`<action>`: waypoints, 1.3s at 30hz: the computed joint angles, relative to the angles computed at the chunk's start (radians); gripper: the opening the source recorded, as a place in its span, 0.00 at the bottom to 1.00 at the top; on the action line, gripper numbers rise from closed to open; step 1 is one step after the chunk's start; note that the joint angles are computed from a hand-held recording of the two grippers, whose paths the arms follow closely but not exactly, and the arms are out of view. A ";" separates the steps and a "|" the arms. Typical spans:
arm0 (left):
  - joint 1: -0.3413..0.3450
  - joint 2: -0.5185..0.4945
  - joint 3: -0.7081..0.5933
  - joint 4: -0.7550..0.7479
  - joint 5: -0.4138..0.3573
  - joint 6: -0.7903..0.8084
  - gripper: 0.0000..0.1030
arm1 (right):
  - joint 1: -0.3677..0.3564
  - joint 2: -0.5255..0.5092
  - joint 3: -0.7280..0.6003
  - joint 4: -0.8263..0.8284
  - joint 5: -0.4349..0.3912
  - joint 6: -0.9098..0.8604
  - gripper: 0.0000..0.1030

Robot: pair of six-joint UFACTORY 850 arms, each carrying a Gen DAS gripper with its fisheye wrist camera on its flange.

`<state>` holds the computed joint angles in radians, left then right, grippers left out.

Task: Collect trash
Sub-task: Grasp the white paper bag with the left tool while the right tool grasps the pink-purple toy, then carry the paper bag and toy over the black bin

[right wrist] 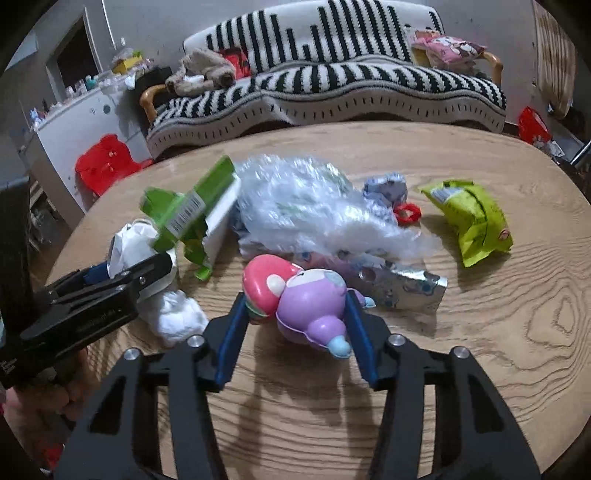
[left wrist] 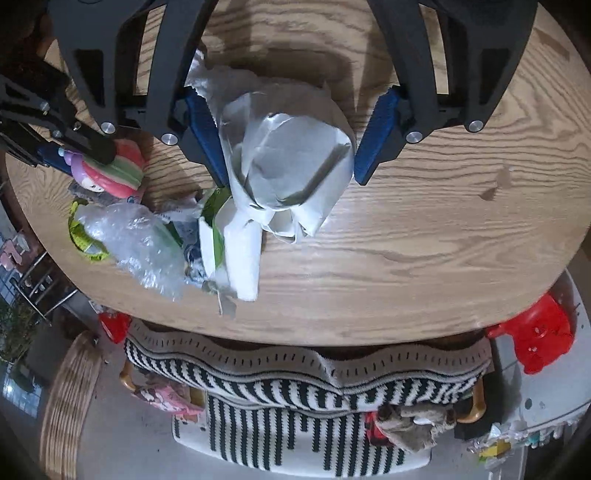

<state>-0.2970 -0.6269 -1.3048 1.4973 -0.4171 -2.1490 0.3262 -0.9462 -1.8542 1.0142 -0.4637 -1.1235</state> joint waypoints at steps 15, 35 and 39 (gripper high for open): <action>-0.042 0.118 0.093 -0.049 -0.067 0.017 0.66 | -0.044 0.157 0.183 0.177 -0.012 -0.205 0.47; -0.294 -0.155 -0.389 -0.267 0.013 0.424 0.66 | -0.403 0.280 0.307 0.260 0.047 -0.270 0.48; -0.340 -0.304 -0.619 -0.482 0.048 0.679 0.66 | -0.488 0.266 0.303 0.237 0.072 -0.225 0.48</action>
<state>-0.6370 -0.9310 -1.9235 1.0154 -0.3692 -1.4695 -0.1615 -0.6800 -1.5513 1.2515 -0.3917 -1.3480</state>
